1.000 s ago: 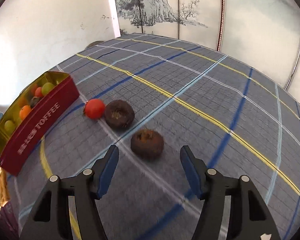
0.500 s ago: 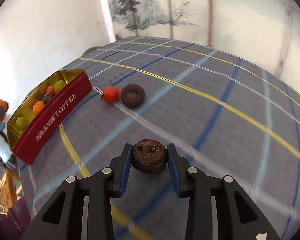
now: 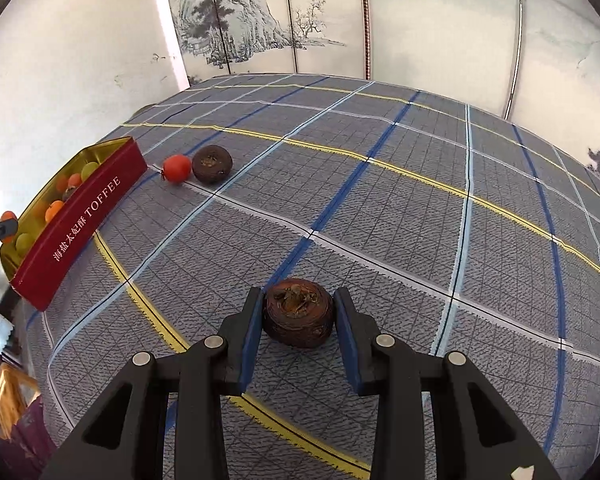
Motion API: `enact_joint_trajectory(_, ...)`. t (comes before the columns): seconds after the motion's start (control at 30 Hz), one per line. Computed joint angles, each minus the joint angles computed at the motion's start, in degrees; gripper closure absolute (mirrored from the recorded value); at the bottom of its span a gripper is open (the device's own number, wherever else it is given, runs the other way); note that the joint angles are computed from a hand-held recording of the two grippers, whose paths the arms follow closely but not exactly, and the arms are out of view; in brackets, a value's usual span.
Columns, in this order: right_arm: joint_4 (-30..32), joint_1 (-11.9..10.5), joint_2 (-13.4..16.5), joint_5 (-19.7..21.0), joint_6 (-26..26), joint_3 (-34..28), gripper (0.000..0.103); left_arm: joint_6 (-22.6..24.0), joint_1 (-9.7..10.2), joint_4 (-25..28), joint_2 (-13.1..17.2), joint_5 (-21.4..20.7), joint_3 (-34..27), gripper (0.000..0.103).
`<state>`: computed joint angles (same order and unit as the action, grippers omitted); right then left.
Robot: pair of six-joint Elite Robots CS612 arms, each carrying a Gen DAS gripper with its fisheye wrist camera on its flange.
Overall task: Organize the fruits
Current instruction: 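Carry the tangerine into the tin with the left gripper while the right gripper grasps a brown fruit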
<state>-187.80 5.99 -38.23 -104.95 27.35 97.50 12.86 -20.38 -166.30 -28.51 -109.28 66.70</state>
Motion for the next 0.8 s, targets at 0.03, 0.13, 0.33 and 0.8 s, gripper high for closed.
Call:
enact_joint_trajectory(0.03,0.1,0.0,0.0,0.1,0.0,0.0,0.070,0.1,-0.05,-0.1,0.1,0.0,-0.1,0.067)
enact_joint_trajectory(0.13,0.6,-0.1,0.0,0.2,0.3,-0.1,0.070,0.9,-0.30,-0.9,0.2,1.0,0.0,0.067)
enact_joint_trajectory(0.33,1.5,-0.1,0.0,0.1,0.8,-0.2,0.070,1.8,-0.45,-2.2,0.7,2.7,-0.3,0.067)
enact_joint_trajectory(0.8,3.9,0.2,0.1,-1.1,0.7,-1.0,0.070,3.7,-0.69,-4.1,1.9,6.5,-1.2,0.066)
